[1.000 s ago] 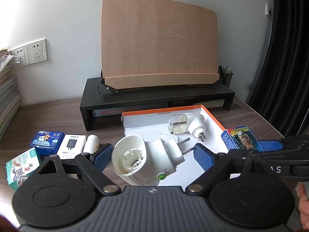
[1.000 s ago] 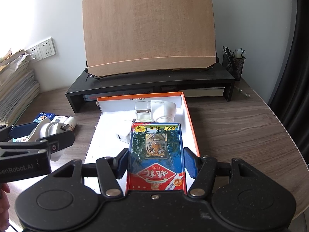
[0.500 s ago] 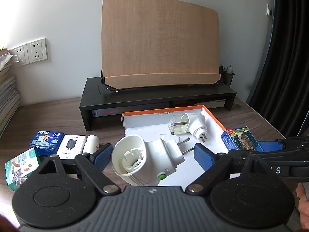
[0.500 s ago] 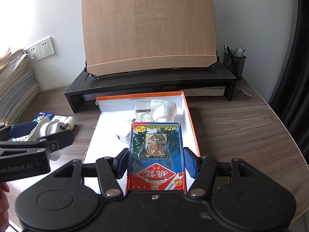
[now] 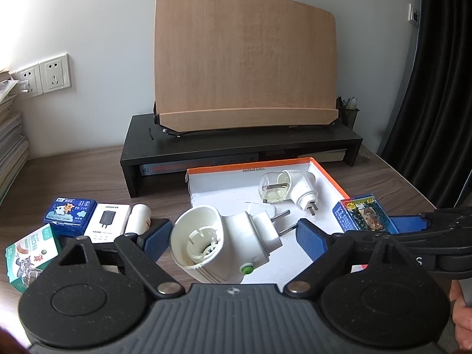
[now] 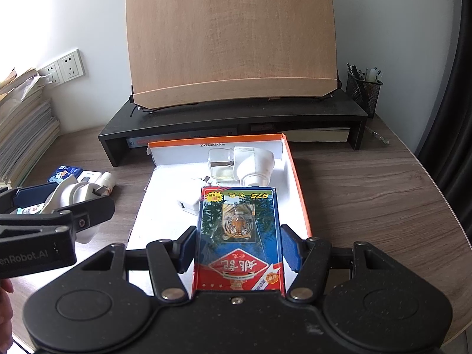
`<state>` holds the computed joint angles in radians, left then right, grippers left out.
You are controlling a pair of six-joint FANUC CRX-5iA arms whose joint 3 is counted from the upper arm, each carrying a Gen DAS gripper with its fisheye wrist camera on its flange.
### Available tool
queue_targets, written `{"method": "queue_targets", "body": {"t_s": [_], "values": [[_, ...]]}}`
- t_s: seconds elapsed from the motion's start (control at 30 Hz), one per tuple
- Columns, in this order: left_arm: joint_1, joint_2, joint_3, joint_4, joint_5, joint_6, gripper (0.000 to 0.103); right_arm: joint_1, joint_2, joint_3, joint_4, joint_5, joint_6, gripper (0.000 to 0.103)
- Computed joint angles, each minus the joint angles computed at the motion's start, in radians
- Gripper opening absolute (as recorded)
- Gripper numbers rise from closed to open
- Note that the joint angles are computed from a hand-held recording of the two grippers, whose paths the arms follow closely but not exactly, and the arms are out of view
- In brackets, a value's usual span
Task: Organize rigid objects
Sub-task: 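Lower the red card box with the right gripper while the left lowers the heater into the box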
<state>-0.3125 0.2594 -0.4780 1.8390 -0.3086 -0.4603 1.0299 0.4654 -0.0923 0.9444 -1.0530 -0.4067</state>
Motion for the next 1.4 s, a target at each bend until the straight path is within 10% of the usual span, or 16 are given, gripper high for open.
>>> {"method": "queue_targets", "body": {"t_s": [1.4], "values": [[0.0,0.016,0.012,-0.048,-0.01,0.034,0.092,-0.005,-0.006,-0.004,-0.036,-0.006,0.01,0.071]]}}
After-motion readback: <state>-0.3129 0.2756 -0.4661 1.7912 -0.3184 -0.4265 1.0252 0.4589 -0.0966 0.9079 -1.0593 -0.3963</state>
